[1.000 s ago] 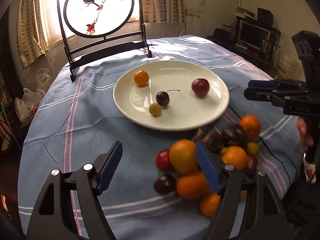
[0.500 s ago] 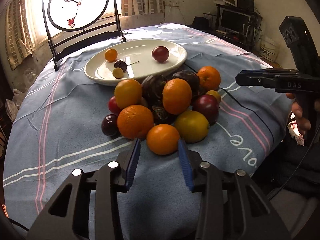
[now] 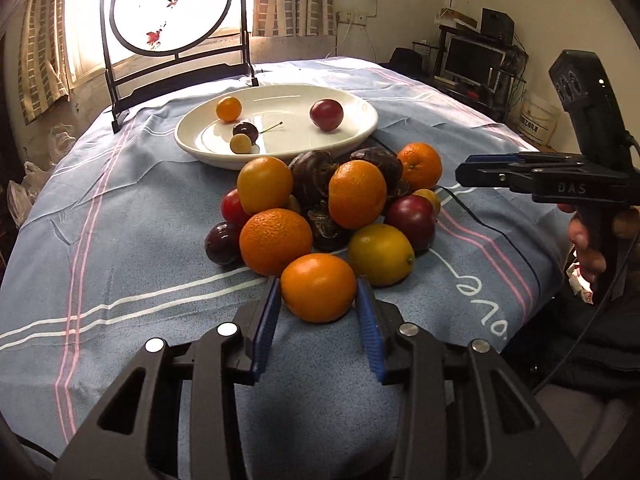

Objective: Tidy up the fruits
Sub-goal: 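Grasp a large orange with the right tool while the left tool grasps a small orange, then lower both oranges onto the white plate and open both tools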

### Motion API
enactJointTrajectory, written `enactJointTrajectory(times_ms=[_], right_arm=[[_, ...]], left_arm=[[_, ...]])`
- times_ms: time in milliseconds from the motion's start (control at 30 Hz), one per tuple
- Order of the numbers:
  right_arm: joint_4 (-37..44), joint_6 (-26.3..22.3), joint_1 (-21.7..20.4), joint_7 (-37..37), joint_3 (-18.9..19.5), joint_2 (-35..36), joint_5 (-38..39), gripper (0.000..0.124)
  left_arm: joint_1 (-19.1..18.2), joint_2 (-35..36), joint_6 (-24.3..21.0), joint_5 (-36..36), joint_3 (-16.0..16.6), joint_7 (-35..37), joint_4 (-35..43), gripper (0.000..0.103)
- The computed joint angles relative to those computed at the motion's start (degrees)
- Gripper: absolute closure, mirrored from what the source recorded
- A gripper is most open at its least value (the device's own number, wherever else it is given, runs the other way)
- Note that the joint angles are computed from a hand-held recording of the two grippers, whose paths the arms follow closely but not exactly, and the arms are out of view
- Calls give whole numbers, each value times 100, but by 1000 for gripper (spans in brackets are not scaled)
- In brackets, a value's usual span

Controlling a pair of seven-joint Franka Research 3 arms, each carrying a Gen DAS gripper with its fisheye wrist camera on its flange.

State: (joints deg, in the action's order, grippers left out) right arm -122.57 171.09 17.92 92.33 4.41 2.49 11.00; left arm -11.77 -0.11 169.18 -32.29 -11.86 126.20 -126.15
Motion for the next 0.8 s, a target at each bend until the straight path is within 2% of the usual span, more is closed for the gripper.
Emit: enactJointTrajectory(times_ms=[200,233,267,300,433,533,600,700,800], right_arm=[[727,-376,97,468,-169,565,-594,74],[864,-509,87,496,-175,671,-548,76],[967,-624,45,449,-140,754,-392,83],[1058,-742,-78,165,0,822,-6,87],[769,-371,-45,-27,23,656,290,87],[525,-49,24,74,-73,436,182,87],[477,46,-72,-213,18,308,482,87],[587,109,-81,-322,-17,241,478,87],[1049,-54,-93,-320,-66,440,361,87]], left_arm=[[-34,-176,52,-188,116,43,-108,66],[-43,-178,52,-202,138,30,-108,66],[-46,-179,58,-200,155,9,-114,66],[-54,-183,72,-239,170,28,-119,66],[-81,-207,80,-556,228,224,-81,66],[-76,-209,12,-879,279,462,78,66],[-34,-155,-58,-948,298,511,279,66],[93,94,-102,-771,259,361,753,66],[270,600,-305,-85,189,-244,1496,66]])
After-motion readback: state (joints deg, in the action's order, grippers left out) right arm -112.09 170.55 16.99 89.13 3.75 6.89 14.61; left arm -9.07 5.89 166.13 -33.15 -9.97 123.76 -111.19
